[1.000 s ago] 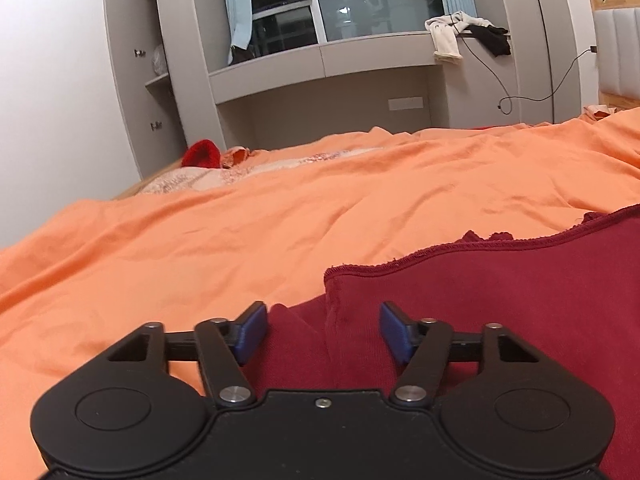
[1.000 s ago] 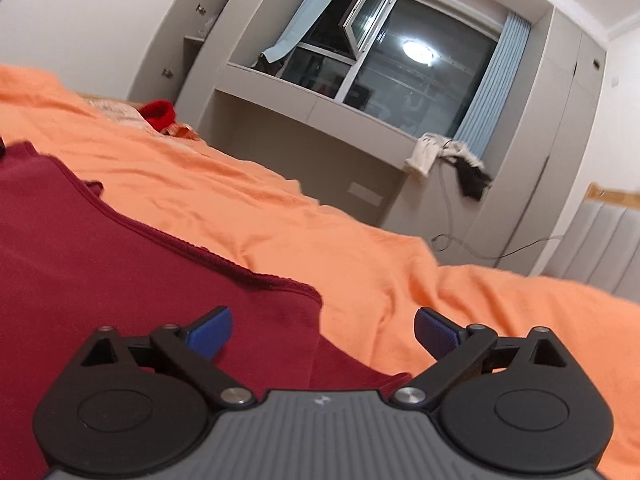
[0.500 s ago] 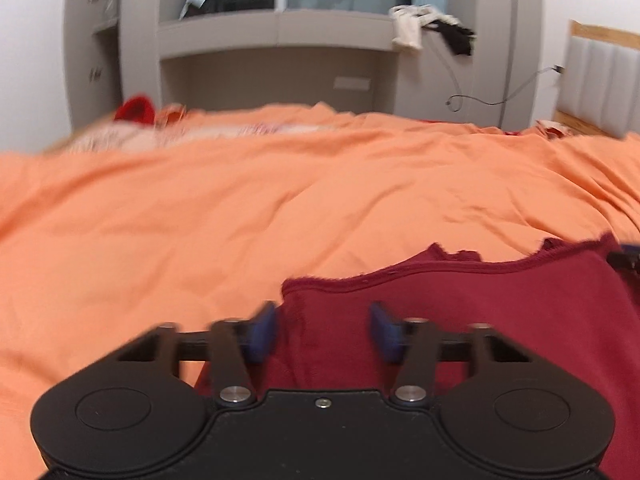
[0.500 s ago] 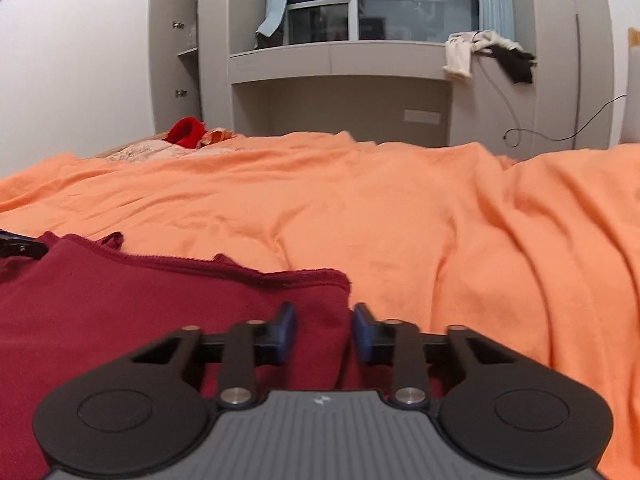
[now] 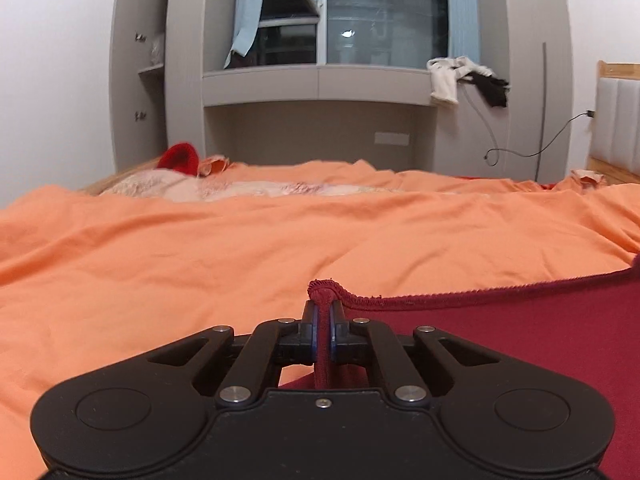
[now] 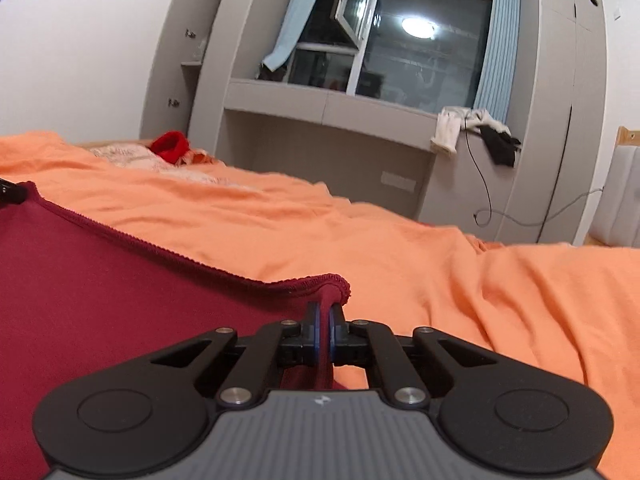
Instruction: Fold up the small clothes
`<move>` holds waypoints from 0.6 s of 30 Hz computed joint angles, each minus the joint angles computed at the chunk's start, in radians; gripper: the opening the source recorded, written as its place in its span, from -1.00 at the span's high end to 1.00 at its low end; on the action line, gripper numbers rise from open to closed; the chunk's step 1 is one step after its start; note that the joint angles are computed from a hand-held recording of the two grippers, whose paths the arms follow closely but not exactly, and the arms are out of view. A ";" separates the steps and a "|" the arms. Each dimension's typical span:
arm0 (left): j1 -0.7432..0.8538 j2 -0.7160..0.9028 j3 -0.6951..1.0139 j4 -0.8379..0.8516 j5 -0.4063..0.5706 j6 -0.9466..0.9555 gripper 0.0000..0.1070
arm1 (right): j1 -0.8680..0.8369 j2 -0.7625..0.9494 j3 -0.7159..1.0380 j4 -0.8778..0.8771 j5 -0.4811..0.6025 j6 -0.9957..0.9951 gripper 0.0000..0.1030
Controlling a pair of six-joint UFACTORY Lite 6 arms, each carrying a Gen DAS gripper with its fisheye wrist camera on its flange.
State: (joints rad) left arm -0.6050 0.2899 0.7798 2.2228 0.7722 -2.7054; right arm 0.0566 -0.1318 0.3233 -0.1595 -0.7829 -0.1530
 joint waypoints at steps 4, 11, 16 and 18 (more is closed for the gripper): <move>0.026 0.084 0.093 -0.055 -0.079 0.067 0.90 | 0.034 0.086 0.036 0.088 0.017 -0.073 0.91; 0.044 0.124 0.118 -0.093 -0.122 0.101 0.63 | 0.086 0.049 -0.009 0.203 -0.005 -0.187 0.41; 0.036 0.078 0.093 -0.171 -0.108 0.127 0.14 | 0.069 -0.043 -0.049 0.202 0.047 -0.171 0.04; 0.024 0.048 0.077 -0.211 -0.089 0.142 -0.16 | 0.044 -0.114 -0.072 0.173 0.085 -0.149 -0.23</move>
